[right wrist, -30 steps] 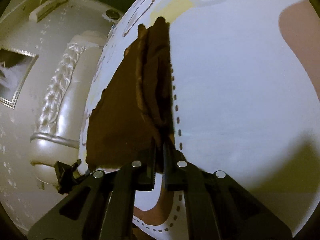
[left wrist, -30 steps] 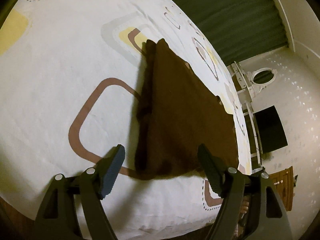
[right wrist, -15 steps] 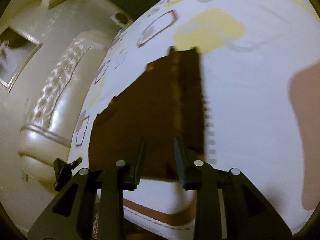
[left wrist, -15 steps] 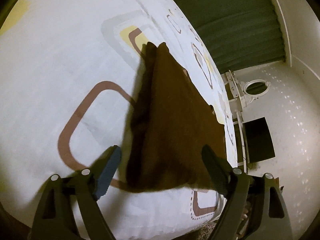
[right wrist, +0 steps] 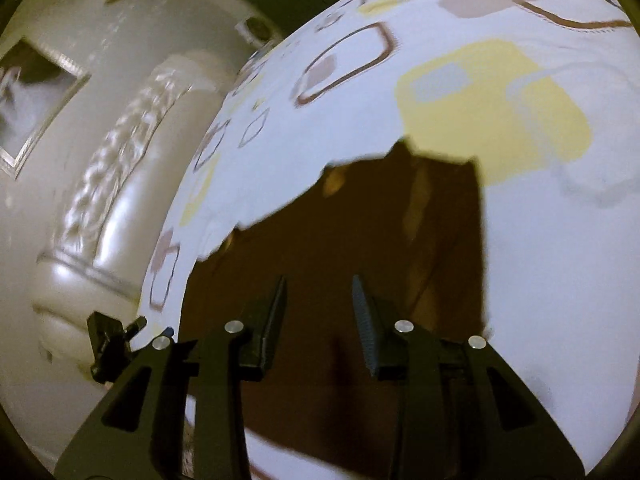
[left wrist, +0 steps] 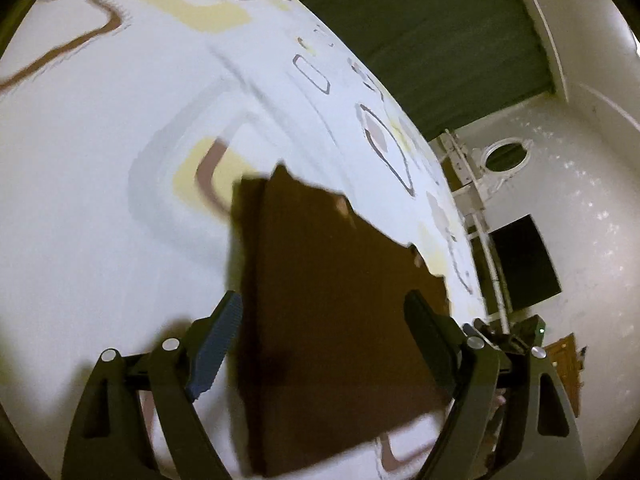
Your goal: Fold small clothes
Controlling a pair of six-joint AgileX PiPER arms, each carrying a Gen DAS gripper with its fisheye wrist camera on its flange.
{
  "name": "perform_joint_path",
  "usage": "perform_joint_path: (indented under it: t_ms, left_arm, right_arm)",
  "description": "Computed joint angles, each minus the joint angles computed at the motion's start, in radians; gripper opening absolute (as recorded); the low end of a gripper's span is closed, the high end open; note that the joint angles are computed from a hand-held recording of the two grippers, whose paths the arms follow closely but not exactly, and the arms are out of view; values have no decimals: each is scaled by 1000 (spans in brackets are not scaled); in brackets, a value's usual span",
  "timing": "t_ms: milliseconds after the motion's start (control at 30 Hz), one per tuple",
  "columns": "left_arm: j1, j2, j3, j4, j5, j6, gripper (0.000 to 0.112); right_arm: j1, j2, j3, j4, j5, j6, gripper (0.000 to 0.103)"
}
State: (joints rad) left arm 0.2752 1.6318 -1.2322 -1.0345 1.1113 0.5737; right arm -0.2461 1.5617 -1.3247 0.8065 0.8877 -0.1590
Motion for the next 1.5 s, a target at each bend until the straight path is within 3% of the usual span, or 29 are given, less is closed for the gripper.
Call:
perform_joint_path:
  t_ms: [233,433,633,967,1033,1100,1233,1500]
  left_arm:
    - [-119,241,-303,132,-39,-102,82]
    - [-130,341,-413,178,-36,-149,82]
    - [-113,395,-467,156,-18,-175,64]
    - [-139,407,-542,227,6,-217,63]
    - [-164,399,-557,295,-7,-222,47]
    - [-196,393,-576,381,-14,-229,13]
    - [-235,363,-559,470,-56,-211,8]
    - [-225,334,-563,431,-114,-201,7]
  right_arm:
    - [-67,207,-185,-19,18,-5,33]
    - [-55,337,-298,-27,26,-14,34]
    - [-50,382,-335,9,32,-33,34]
    - [-41,383,-338,-3,27,-47,30]
    - [-37,385,-344,-17,31,-42,18]
    - [-31,381,-345,-47,29,-27,10]
    - [-45,360,-304,0,11,-60,5]
    - [-52,310,-283,46,-38,-116,4]
